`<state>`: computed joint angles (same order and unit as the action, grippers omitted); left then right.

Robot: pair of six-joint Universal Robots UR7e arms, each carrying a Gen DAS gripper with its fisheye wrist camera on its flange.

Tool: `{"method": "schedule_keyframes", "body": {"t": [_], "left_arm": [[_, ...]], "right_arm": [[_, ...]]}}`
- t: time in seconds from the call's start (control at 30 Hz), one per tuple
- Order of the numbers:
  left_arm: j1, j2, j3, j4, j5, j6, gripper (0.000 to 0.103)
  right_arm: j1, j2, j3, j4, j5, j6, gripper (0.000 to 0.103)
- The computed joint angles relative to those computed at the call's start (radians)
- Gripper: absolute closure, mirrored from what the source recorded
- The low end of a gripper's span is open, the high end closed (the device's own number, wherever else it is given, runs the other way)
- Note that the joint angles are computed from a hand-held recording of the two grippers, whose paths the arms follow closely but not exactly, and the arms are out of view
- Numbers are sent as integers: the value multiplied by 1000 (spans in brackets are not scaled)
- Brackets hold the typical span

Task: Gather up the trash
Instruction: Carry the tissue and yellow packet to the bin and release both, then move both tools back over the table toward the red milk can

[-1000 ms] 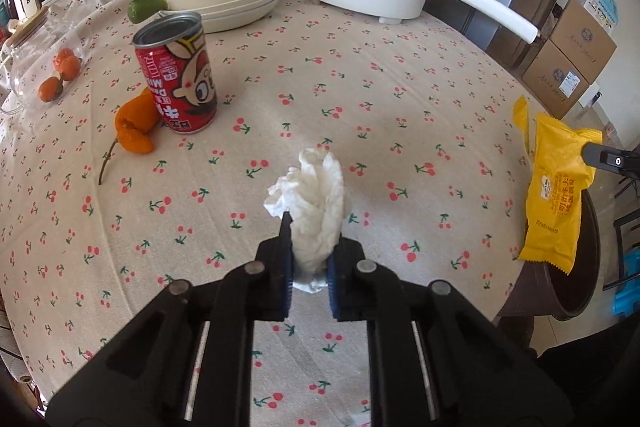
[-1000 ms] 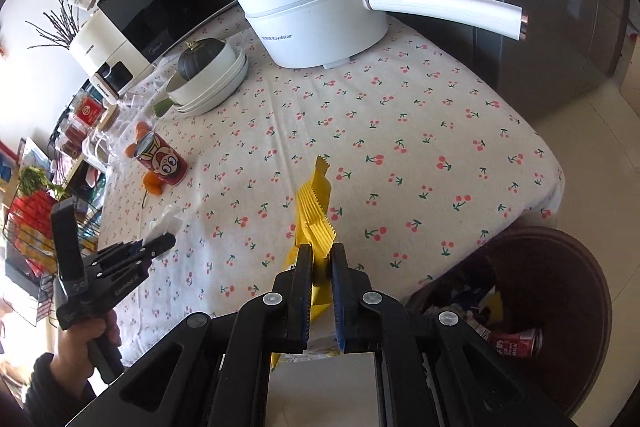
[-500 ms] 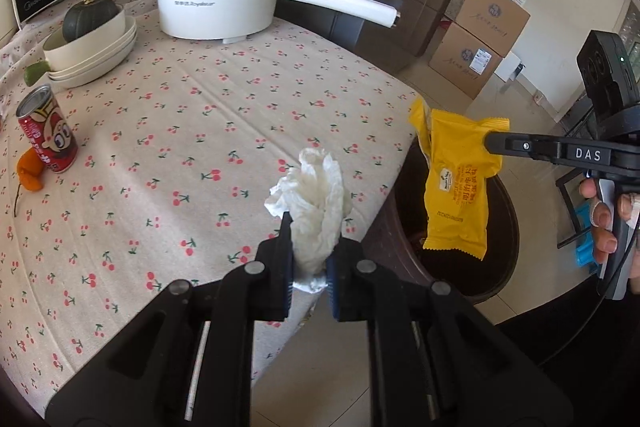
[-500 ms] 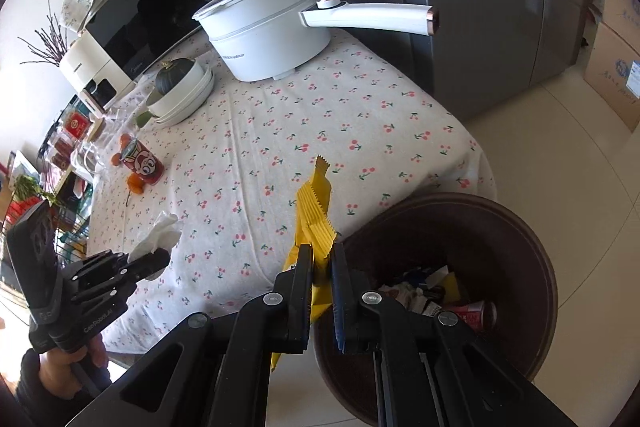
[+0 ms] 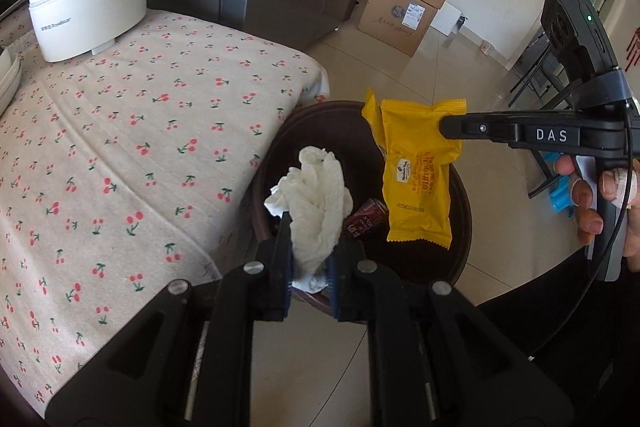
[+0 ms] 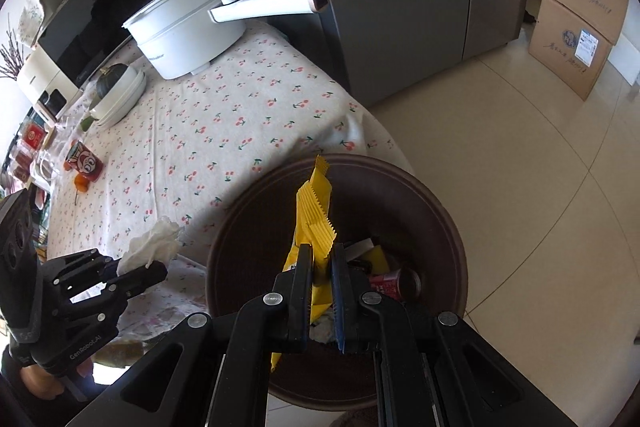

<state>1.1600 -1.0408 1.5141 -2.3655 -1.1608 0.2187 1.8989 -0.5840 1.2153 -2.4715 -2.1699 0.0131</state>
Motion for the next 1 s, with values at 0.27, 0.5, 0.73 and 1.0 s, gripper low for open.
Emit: {"method": "schedule_keyframes", "body": {"t": [0.27, 0.5, 0.73, 1.0], "left_arm": [[-27, 17, 13, -20, 85, -6, 23], [-16, -7, 9, 4, 150, -76, 17], [-7, -34, 12, 21, 215, -121, 9], [1, -62, 17, 31, 235, -150, 9]], "right_arm": [[-6, -8, 9, 8, -19, 5, 93], [1, 9, -9, 16, -30, 7, 93], [11, 20, -19, 4, -57, 9, 33], [20, 42, -43, 9, -59, -6, 33]]}}
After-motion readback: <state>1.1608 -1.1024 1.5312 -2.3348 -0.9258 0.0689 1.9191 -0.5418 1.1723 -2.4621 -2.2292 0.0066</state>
